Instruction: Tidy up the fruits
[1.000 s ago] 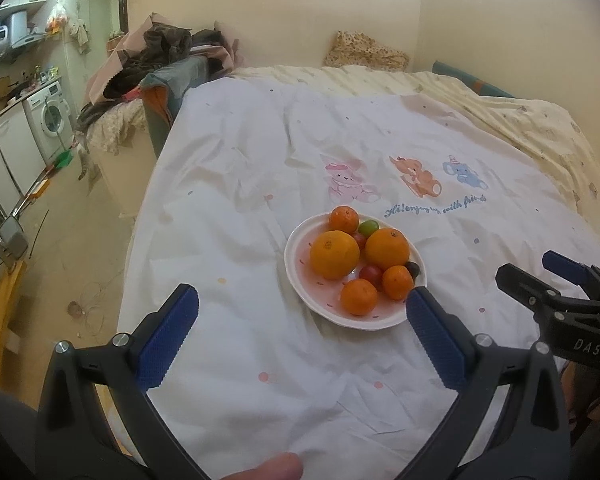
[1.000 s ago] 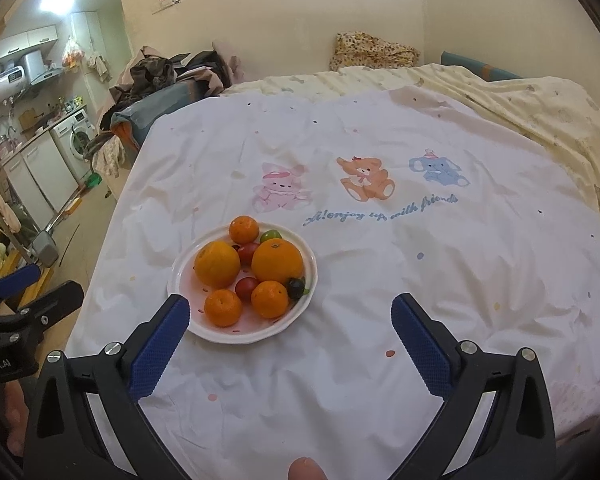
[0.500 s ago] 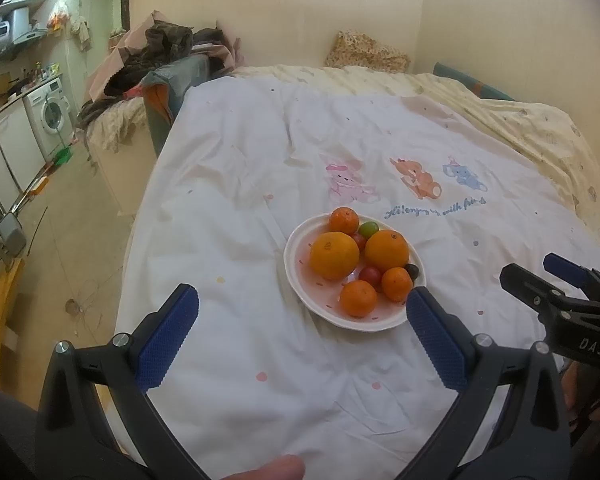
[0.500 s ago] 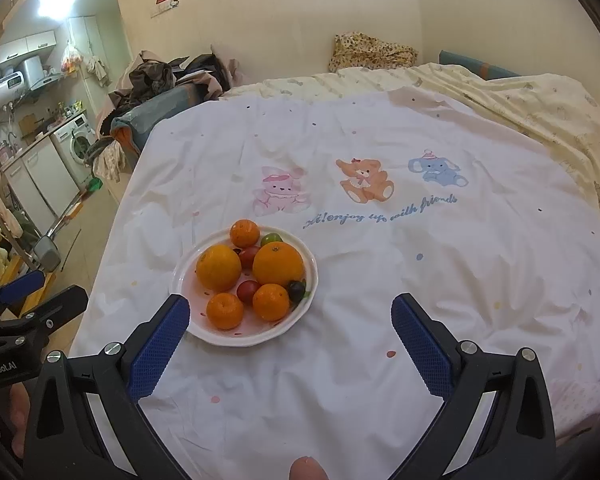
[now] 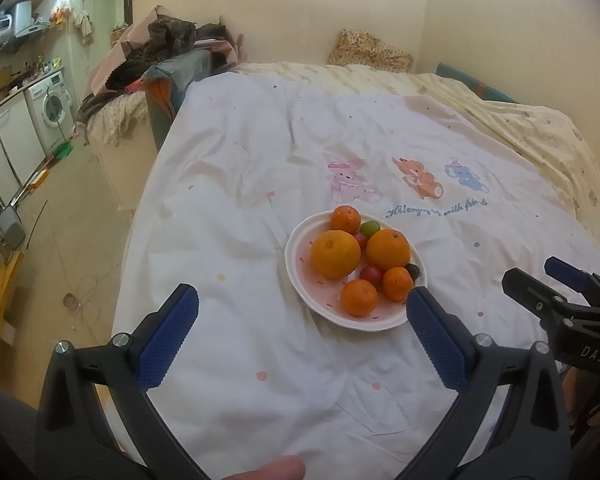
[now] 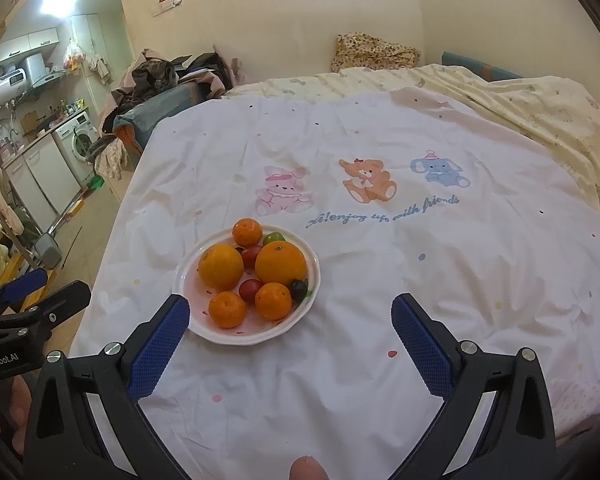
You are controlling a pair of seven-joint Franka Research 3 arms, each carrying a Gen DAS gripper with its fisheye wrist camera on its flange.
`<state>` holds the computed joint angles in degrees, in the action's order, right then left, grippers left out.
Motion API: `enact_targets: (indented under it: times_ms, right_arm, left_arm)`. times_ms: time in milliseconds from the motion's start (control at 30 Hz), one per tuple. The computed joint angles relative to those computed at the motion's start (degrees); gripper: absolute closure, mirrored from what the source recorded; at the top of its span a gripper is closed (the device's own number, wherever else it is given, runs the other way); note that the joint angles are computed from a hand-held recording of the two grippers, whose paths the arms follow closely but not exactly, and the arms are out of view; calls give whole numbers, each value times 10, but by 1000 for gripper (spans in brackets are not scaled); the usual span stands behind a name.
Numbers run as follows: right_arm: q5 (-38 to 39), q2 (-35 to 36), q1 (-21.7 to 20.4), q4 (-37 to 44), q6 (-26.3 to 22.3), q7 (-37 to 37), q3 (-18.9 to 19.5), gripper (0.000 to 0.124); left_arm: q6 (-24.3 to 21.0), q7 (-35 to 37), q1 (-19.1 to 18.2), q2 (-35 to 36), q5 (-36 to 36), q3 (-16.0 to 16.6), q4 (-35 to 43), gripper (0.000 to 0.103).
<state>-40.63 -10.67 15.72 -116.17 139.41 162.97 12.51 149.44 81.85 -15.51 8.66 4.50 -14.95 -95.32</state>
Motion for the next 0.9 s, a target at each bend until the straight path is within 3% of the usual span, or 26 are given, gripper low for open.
enact_targets:
  times_ms: [900]
  right_arm:
    - [3,4,4,4,-4,-6,-2,21]
  left_arm:
    - [-1,7,-1,3,-9,-3,1,0]
